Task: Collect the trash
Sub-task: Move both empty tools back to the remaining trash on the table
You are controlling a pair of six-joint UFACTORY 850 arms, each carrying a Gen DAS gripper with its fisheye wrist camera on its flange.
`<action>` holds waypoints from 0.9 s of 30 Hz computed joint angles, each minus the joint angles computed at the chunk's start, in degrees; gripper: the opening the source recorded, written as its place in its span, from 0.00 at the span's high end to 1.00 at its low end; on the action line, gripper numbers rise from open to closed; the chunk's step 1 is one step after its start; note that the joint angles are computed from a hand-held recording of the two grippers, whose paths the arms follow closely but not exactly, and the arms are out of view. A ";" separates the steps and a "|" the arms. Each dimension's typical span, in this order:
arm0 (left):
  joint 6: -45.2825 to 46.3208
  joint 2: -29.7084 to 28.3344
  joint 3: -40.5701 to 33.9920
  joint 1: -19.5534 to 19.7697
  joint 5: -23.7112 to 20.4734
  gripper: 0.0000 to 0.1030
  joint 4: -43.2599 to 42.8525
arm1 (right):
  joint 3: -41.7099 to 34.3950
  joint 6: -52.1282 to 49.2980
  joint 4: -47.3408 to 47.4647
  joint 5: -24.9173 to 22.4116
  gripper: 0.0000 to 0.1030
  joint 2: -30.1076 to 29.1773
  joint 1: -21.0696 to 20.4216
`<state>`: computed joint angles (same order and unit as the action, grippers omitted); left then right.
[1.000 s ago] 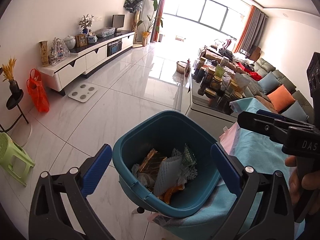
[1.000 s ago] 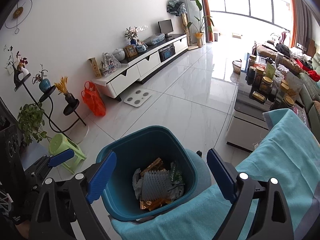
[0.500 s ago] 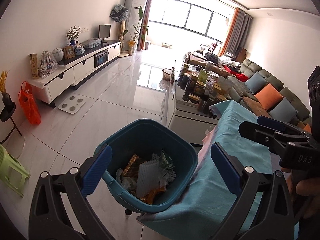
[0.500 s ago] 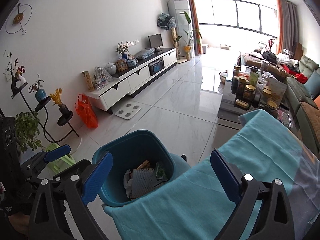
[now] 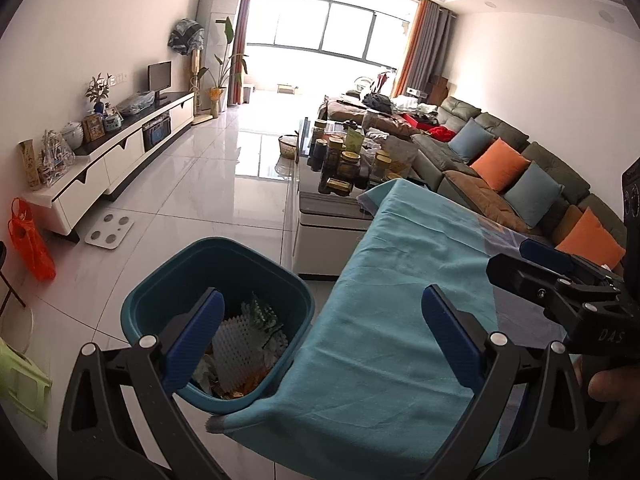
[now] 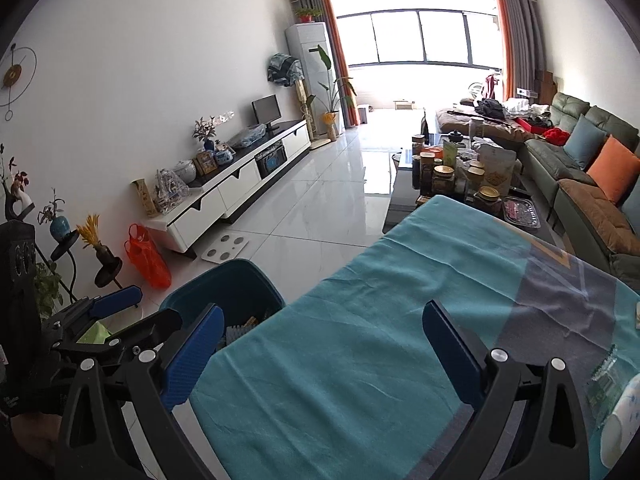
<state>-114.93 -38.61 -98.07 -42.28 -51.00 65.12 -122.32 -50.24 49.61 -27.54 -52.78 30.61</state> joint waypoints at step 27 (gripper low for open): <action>30.37 -22.50 -34.30 -0.34 6.24 0.05 -16.39 | 34.17 -33.08 41.89 13.18 0.07 17.83 -9.00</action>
